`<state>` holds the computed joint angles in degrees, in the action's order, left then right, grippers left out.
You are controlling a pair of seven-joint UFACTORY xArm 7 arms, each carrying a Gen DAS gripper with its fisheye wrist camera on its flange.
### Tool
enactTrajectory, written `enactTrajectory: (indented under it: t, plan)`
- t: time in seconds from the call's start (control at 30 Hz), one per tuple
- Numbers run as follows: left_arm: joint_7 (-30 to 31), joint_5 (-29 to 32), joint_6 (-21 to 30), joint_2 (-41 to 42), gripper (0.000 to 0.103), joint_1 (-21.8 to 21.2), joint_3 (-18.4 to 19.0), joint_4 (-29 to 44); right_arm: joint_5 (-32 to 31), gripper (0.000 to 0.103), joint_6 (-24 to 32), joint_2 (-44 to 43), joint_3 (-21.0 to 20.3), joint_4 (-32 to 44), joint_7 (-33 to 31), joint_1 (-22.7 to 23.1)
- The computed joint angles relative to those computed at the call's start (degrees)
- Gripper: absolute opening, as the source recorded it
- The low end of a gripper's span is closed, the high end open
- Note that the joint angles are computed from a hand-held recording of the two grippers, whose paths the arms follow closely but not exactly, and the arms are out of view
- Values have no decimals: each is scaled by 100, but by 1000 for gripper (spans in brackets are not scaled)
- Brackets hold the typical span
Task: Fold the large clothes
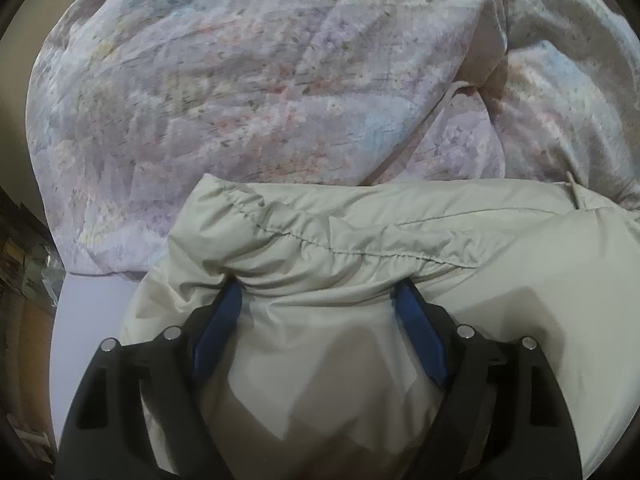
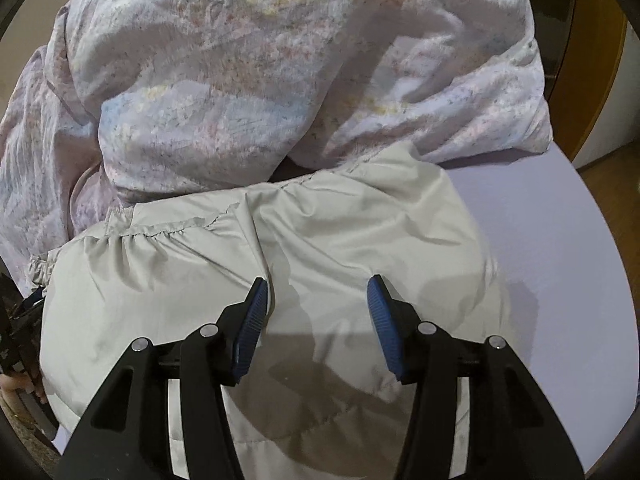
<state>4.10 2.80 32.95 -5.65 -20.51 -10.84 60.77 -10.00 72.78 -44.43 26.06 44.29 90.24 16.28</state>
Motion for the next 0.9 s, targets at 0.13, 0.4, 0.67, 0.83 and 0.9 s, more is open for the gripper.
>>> enactTrajectory:
  t: [0.13,0.4,0.67,0.83,0.9]
  plan:
    - [244,-339,21,-127,81,3,81,-70,-356,53,428,94,268,179,65,-166]
    - [0,32,-392,24,92,65,7,-201,-464,61,856,459,153,-143,-17,24]
    - [-274,282,-979,104,100,100,22,-462,-833,69,785,759,96,-262,210,165]
    - [-545,478,-1332,172,101,105,4,-620,-1051,72,770,858,123,-330,422,235]
    - [-636,544,-1421,195,101,101,-5,-653,-1127,73,772,902,139,-336,512,258]
